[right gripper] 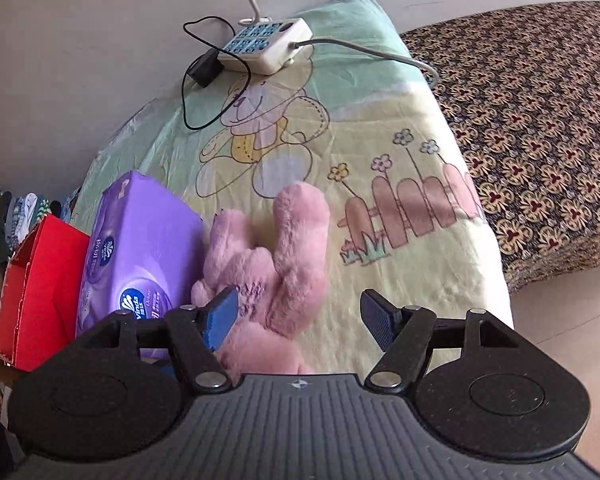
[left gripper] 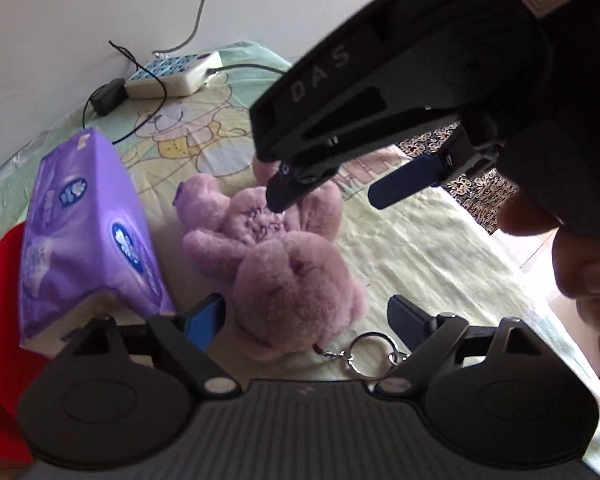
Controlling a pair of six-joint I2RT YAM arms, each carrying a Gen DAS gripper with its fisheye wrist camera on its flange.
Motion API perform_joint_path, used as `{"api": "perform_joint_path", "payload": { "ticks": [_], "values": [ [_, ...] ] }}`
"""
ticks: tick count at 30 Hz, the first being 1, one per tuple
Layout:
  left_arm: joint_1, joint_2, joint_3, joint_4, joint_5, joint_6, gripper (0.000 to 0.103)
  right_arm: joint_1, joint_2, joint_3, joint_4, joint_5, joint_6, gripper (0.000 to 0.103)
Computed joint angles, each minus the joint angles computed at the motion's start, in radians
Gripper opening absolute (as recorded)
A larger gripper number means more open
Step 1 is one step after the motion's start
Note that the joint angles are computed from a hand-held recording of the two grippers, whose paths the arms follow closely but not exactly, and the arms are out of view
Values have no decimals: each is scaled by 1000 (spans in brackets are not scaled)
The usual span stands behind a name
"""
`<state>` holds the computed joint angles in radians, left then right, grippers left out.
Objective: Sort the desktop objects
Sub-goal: 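Close the right tool on the pink plush bunny's body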
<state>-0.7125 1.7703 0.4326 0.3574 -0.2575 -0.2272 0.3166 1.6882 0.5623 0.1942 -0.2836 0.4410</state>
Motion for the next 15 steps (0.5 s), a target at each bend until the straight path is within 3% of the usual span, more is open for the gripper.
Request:
{"api": "perform_joint_path", "payload": {
  "ticks": [4, 7, 9, 12, 15],
  "values": [
    [18, 60, 29, 1, 20, -12, 91, 14, 104, 76, 1, -22, -22, 71],
    [41, 46, 31, -11, 63, -15, 81, -2, 153, 93, 25, -87, -5, 69],
    [53, 34, 29, -19, 86, -17, 76, -22, 175, 90, 50, -153, 15, 56],
    [70, 5, 15, -29, 129, -5, 64, -21, 141, 69, 31, -170, 2, 52],
    [93, -56, -22, -60, 213, 23, 63, -15, 69, 41, -37, -166, -34, 47]
  ]
}}
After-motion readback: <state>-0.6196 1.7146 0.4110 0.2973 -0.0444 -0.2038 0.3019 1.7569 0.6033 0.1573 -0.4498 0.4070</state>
